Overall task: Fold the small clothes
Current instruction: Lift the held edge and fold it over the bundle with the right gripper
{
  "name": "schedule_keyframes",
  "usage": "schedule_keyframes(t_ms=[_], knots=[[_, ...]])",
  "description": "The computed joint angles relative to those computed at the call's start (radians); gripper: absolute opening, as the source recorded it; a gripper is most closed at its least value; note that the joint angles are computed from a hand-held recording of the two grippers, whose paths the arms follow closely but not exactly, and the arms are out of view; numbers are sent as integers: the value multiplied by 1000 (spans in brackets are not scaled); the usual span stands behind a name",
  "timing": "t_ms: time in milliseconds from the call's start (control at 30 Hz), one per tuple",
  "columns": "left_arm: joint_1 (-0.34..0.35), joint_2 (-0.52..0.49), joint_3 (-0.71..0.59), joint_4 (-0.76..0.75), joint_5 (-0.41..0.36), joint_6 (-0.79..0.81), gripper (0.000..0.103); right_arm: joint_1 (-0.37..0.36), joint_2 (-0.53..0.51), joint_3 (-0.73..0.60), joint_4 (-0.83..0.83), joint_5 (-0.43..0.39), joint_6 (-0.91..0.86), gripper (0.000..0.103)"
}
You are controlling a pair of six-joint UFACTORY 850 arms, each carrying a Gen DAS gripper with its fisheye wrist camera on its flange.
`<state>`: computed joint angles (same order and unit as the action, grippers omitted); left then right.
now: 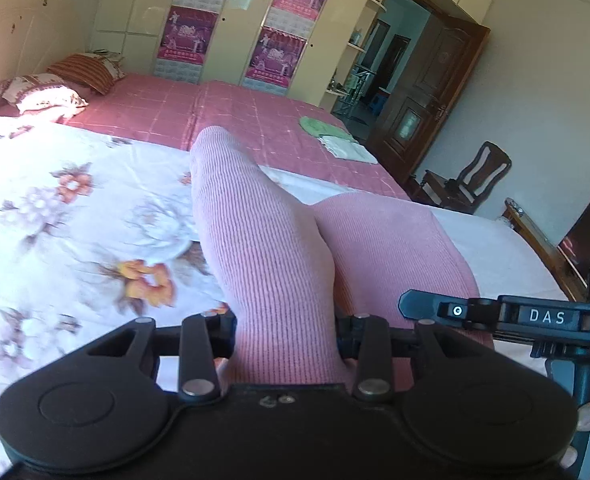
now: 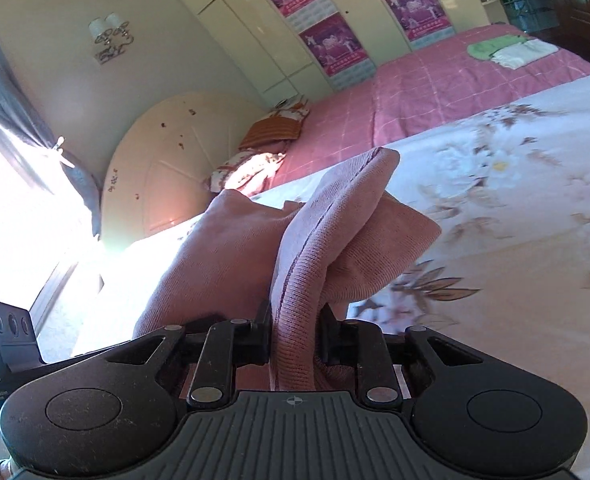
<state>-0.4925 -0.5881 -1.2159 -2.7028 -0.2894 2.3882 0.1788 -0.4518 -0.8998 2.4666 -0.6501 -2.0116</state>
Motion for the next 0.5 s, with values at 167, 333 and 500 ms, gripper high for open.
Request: schedule_keyframes(t_ms=[167, 333, 500], knots=[[151, 15, 36, 218, -45, -129, 37, 148, -139, -179, 156, 73, -45, 22], [262, -34, -12, 410, -67, -235, 37, 231, -290, -378, 240, 177, -71, 22], [315, -115, -51, 421, -87, -194, 42, 258, -428, -555, 285, 307, -107, 22]])
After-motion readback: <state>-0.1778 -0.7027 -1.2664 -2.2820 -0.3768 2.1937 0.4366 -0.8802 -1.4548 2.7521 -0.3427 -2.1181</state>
